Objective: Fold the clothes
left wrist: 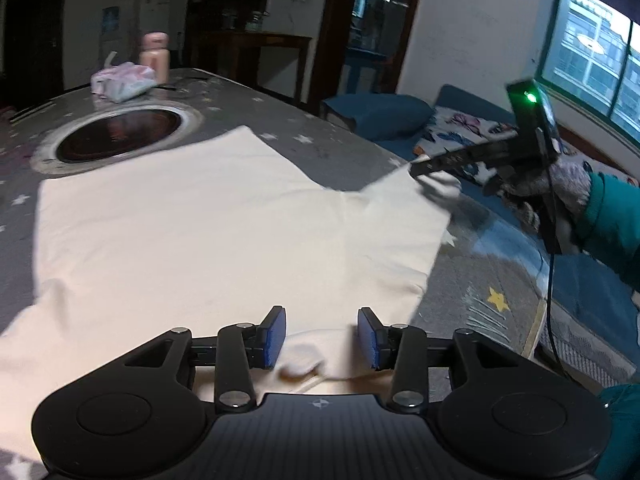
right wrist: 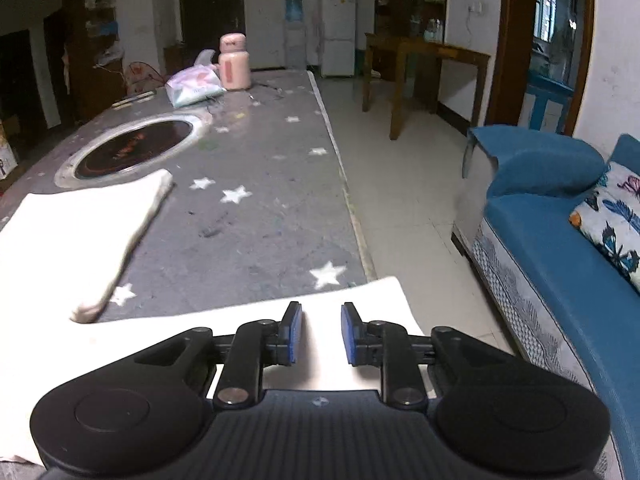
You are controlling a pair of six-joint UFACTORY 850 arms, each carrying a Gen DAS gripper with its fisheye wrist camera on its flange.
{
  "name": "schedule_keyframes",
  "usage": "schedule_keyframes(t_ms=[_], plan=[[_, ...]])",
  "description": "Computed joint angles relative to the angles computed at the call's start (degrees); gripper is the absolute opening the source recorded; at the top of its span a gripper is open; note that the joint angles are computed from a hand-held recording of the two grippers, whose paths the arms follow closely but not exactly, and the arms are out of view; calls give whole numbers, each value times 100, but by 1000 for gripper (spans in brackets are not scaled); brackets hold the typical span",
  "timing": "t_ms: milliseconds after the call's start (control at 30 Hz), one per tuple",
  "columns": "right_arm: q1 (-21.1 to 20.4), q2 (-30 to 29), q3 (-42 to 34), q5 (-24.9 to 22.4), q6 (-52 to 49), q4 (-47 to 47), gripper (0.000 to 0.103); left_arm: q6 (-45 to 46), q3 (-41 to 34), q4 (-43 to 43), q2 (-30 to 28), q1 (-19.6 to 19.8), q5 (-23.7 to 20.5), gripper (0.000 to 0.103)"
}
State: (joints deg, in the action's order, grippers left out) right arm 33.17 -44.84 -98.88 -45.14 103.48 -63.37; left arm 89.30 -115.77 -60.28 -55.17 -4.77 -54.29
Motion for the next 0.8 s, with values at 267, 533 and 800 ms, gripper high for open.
schedule_keyframes(t_ms=[267,533,800], plan=[[222,4,-146,700,-219,-320,31,-705,-290,-398,-31,297,1852,44],[292,-301,-593,989,-783,131,35,-4209,-2538,2898,-1341,328,2544,44],[274,-417,-733,995,-980,372,38,-4939,-3386,3743,-1885,335,2164,44]])
